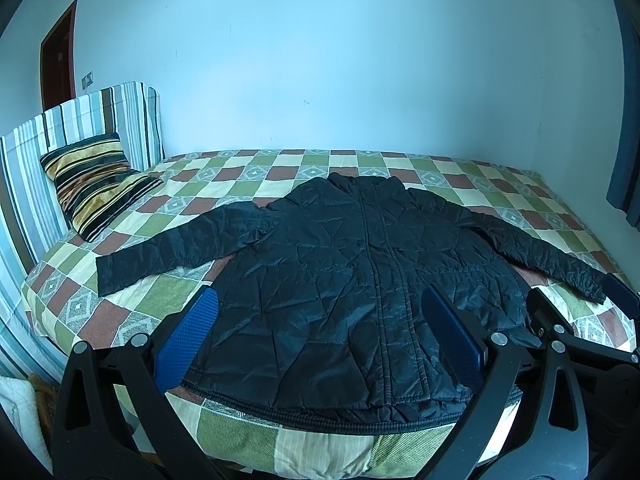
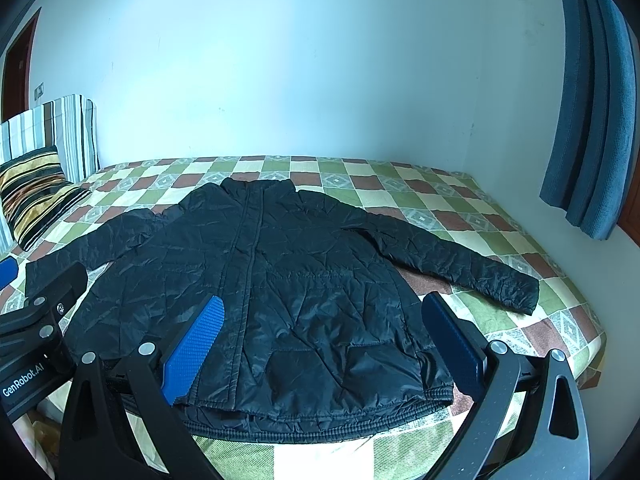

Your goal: Fold large clothes

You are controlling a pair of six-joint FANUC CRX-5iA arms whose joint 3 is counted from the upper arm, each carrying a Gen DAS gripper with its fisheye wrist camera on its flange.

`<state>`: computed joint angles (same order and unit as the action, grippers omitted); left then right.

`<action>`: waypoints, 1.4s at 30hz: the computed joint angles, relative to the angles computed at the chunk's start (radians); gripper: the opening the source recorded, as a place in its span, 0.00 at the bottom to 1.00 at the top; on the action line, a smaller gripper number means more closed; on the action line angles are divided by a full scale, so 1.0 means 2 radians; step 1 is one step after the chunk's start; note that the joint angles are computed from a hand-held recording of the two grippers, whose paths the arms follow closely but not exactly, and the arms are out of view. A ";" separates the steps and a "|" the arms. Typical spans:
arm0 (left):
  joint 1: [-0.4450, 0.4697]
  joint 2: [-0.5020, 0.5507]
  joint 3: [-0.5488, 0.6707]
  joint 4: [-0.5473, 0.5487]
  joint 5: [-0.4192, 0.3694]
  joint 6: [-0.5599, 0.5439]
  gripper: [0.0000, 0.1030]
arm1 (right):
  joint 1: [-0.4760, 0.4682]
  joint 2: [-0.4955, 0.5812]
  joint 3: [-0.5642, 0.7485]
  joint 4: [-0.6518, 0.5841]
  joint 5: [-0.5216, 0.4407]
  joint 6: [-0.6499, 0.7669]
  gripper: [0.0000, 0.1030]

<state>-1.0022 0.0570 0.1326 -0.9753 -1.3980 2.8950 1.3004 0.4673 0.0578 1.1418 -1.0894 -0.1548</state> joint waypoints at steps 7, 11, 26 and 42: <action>0.066 -0.019 -0.031 0.060 0.062 -0.007 0.98 | -0.024 -0.016 -0.020 -0.027 0.055 -0.007 0.95; 0.137 -0.039 -0.075 0.135 0.139 -0.031 0.98 | -0.054 -0.036 -0.050 -0.049 0.102 -0.045 0.95; 0.298 0.002 -0.108 0.208 0.151 -0.070 0.98 | -0.215 -0.073 -0.144 -0.114 0.151 -0.212 0.93; 0.331 0.050 -0.096 0.220 0.135 -0.081 0.98 | -0.292 -0.086 -0.229 -0.070 0.264 -0.383 0.60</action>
